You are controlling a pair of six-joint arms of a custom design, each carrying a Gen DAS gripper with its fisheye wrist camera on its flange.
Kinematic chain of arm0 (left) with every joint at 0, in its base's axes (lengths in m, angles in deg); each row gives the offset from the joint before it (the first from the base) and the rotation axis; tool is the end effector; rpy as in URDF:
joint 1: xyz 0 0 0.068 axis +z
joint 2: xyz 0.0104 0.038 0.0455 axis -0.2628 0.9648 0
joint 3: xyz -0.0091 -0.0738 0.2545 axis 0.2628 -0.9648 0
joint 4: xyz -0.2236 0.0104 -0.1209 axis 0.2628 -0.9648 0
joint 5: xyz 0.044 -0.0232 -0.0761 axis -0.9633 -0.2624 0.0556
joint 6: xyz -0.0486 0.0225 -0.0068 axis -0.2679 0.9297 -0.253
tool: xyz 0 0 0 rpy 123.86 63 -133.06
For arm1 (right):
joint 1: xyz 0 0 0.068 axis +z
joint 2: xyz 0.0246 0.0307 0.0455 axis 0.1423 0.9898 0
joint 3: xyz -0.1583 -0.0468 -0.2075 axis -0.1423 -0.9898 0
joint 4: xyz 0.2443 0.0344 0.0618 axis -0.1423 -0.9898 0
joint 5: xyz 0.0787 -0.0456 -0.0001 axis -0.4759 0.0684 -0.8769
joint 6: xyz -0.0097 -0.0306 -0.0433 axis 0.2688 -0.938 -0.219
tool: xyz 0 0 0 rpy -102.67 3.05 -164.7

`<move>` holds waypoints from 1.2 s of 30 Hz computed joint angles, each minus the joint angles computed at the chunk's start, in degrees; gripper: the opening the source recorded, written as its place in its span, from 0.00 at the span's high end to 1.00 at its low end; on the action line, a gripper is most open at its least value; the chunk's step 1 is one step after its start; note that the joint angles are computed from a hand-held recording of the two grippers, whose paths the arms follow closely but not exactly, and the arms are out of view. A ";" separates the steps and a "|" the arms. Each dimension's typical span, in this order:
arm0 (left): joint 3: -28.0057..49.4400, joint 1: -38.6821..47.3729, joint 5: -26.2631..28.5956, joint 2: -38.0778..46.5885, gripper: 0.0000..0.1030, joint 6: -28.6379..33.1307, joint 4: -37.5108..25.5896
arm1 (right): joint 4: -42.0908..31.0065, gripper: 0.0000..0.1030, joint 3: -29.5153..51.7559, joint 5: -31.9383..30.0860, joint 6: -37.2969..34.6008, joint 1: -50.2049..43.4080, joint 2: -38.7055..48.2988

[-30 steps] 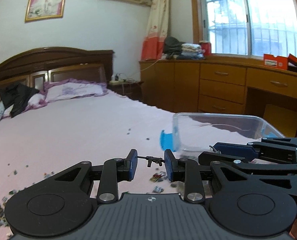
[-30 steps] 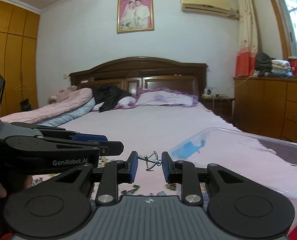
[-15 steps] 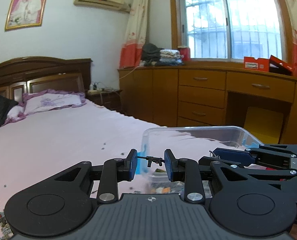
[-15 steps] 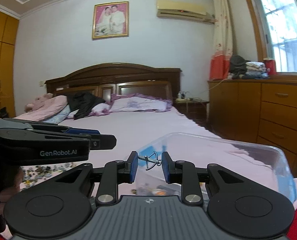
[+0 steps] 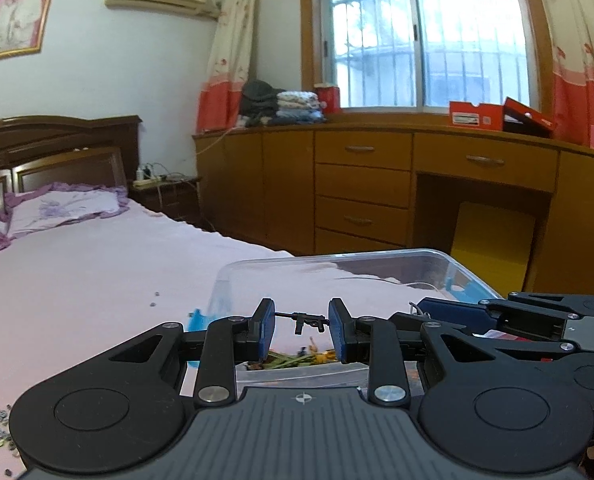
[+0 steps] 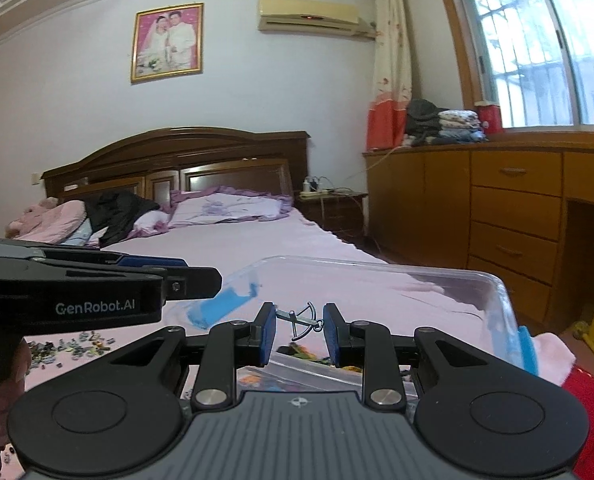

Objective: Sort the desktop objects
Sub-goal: 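Carry the gun and crossbow piece with both grippers over the clear box, then open both grippers inside the clear box to drop the pieces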

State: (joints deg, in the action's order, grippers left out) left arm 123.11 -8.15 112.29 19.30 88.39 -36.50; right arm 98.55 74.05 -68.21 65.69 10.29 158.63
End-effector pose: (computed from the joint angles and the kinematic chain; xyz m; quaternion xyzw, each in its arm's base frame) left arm 0.3380 0.0204 0.1403 0.2442 0.7840 -0.1528 0.5498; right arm 0.2735 0.0133 0.1035 -0.0095 0.7917 0.0736 0.6064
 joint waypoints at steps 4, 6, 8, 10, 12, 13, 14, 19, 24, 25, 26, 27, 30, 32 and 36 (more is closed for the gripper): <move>1.17 -1.68 -0.58 1.23 0.70 -0.09 -0.60 | 1.42 0.73 -0.19 -0.56 0.40 -2.03 1.81; 1.65 -2.48 -0.95 2.01 0.70 -0.17 -0.61 | 1.66 0.73 -0.18 -0.94 0.48 -3.10 2.47; 2.23 -3.25 -1.23 2.97 0.70 -0.30 -0.63 | 2.16 0.73 -0.42 -1.09 0.50 -4.21 3.14; 2.75 -3.94 -1.55 3.81 0.70 -0.32 -0.83 | 2.52 0.73 -0.60 -1.09 0.48 -5.17 3.66; 3.11 -4.54 -1.87 4.44 0.70 -0.29 -1.06 | 2.90 0.73 -0.60 -0.77 0.37 -5.90 4.25; 3.28 -4.85 -2.09 4.71 0.70 -0.24 -1.20 | 2.65 0.73 -0.50 -0.62 0.37 -6.18 4.25; 3.51 -5.20 -2.33 5.03 0.70 -0.16 -1.34 | 2.44 0.73 -0.42 -0.54 0.42 -6.57 4.38; 4.97 -6.56 -3.35 6.59 0.70 0.47 -2.59 | 0.90 0.72 1.11 0.24 1.06 -7.84 5.61; 6.63 -7.73 -4.18 8.12 0.70 0.66 -3.96 | 0.46 0.72 2.00 0.97 1.30 -8.24 7.14; 6.86 -7.93 -4.38 8.35 0.70 0.69 -4.13 | 0.67 0.72 1.99 0.97 1.25 -8.42 7.39; 7.09 -8.13 -4.57 8.58 0.70 0.72 -4.30 | 0.84 0.72 2.01 1.11 1.21 -8.41 7.56; 7.30 -8.28 -4.75 8.78 0.70 0.78 -4.48 | 0.24 0.72 2.46 1.44 1.27 -8.15 7.41; 7.84 -8.55 -5.33 9.19 0.70 1.11 -5.21 | -0.53 0.72 2.90 2.14 1.31 -7.73 7.16; 8.33 -8.76 -5.70 9.29 0.70 1.14 -5.88 | -1.37 0.72 3.47 2.58 1.47 -7.36 7.06; 9.59 -9.16 -6.53 9.18 0.67 1.84 -8.48 | -1.73 0.71 4.02 3.50 1.84 -6.55 7.25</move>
